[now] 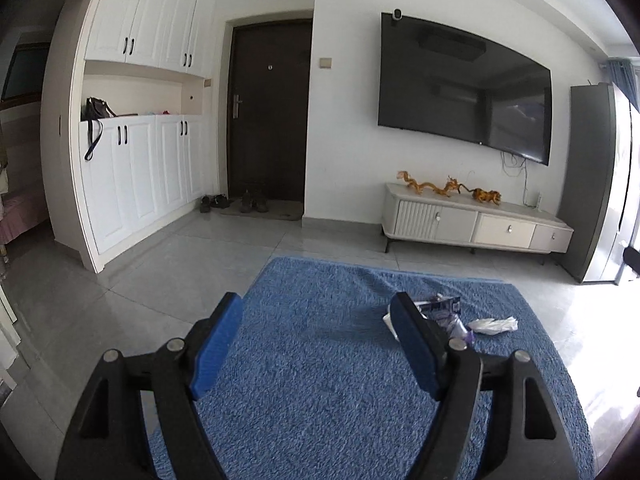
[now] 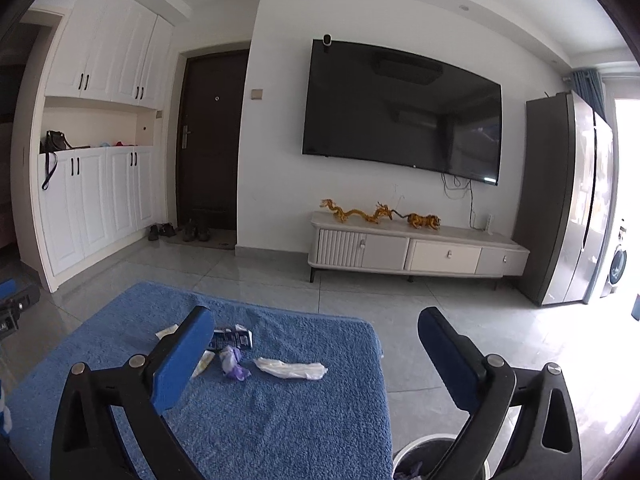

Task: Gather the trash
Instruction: 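Return both tools to the rug toward the tissues and wrappers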

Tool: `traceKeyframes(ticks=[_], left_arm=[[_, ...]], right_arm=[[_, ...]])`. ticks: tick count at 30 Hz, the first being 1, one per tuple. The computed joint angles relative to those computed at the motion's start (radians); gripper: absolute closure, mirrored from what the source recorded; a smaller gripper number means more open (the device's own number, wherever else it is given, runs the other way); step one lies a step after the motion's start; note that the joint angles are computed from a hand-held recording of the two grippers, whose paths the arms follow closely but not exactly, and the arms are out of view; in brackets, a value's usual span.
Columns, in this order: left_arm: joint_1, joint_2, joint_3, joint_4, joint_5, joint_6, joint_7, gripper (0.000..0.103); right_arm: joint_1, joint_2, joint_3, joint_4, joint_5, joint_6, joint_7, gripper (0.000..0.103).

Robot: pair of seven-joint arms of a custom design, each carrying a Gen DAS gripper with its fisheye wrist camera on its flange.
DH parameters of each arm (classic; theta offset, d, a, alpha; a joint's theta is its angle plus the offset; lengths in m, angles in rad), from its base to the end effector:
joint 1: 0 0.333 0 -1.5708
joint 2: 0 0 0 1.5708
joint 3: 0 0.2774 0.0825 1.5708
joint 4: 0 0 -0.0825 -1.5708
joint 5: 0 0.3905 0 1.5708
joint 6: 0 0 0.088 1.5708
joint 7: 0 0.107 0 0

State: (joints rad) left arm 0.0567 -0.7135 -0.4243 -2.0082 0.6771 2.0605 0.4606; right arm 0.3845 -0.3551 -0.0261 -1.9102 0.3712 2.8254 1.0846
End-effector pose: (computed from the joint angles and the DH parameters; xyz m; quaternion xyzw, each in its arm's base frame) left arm 0.3516 -0.1846 0.7536 -0.7432 0.3792 -0.2801 0.4747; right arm 0.4743 0.1549 0.7591 -0.7003 0.3828 -0.3354 0.5006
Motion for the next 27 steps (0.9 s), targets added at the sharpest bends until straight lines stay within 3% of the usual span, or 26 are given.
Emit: traceKeyframes(ticks=[11,17,21,27], left_arm=[[-0.008,0.077,0.007,0.05,-0.004,-0.003,0.055,0.028],[-0.047,0.151,0.084,0.057,-0.079,0.058,0.094,0.028],[-0.083,0.221,0.141,0.063,-0.175,0.138,0.162,0.028],[-0.121,0.396,0.202,0.14,-0.34,0.217,0.281,0.028]], right_arm=[[0.031,0.047,-0.034,0.036,0.129,-0.03,-0.09,0.0],[0.044,0.087,-0.055,0.035,0.24,0.018,-0.173,0.0],[-0.018,0.163,-0.043,0.116,0.212,-0.154,-0.159,0.0],[-0.087,0.267,-0.003,0.203,0.258,-0.307,-0.218,0.0]])
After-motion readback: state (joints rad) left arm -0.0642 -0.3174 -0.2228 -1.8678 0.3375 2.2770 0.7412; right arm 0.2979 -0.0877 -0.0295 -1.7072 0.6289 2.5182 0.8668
